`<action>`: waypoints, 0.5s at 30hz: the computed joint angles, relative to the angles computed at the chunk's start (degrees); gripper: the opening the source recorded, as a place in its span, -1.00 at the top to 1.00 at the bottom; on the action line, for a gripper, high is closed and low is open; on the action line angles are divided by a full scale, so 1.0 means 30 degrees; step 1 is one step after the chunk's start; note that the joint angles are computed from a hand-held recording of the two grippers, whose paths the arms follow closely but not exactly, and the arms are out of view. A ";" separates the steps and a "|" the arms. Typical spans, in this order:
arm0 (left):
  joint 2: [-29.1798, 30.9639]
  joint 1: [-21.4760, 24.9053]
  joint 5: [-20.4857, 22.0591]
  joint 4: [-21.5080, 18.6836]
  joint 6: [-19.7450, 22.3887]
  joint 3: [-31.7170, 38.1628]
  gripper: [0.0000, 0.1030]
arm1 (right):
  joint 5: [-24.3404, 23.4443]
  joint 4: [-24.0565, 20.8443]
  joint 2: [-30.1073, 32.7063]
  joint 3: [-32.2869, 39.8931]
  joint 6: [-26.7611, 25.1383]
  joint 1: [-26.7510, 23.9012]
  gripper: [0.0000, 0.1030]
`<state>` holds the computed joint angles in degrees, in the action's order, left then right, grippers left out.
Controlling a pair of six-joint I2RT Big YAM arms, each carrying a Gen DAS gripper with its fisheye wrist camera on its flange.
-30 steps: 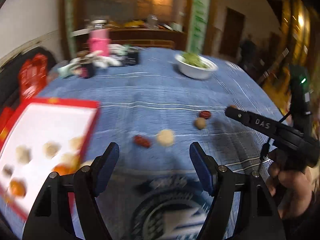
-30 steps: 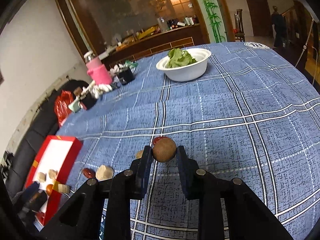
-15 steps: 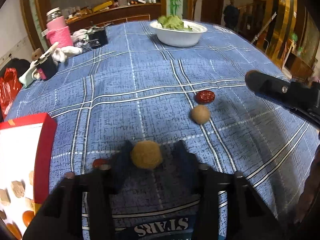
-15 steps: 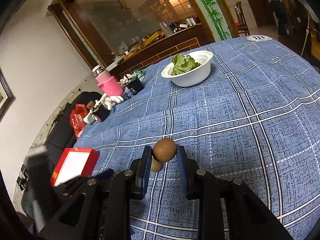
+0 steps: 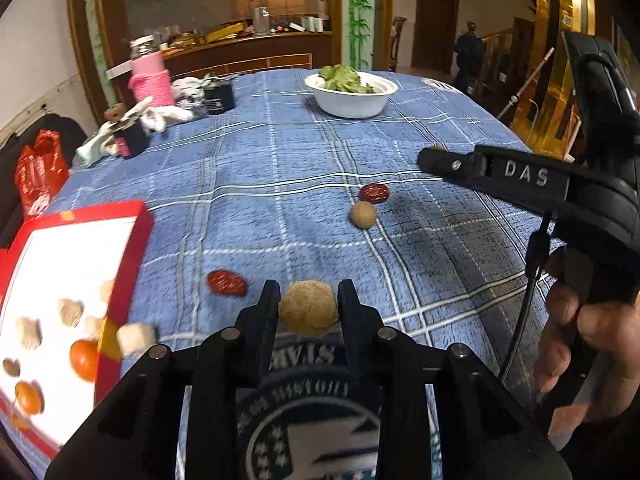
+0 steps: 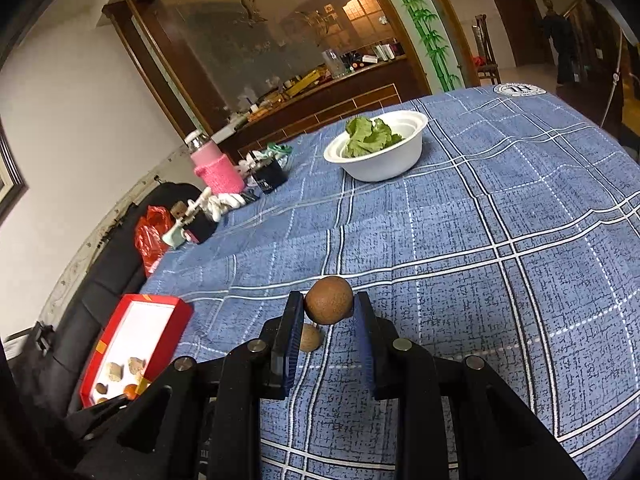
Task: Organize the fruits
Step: 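Grasp a round cream piece with the left tool while the right tool holds the longan, then lift the cream piece with the left tool while the right tool holds the longan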
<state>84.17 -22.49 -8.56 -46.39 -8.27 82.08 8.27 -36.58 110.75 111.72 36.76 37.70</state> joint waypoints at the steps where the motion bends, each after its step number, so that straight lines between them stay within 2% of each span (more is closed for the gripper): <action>1: -0.0187 0.0060 0.0103 -0.0005 -0.0134 -0.0167 0.48 | 0.0196 -0.0114 -0.0079 0.0034 -0.0077 0.0093 0.48; 9: -0.1281 0.0479 0.0762 0.0241 -0.1061 -0.1557 0.48 | 0.1482 -0.1081 -0.1595 -0.1299 -0.1695 0.1425 0.49; 15: -0.2106 0.0792 0.1017 0.0467 -0.1559 -0.2502 0.48 | 0.1953 -0.1322 -0.2454 -0.2668 -0.1731 0.2296 0.49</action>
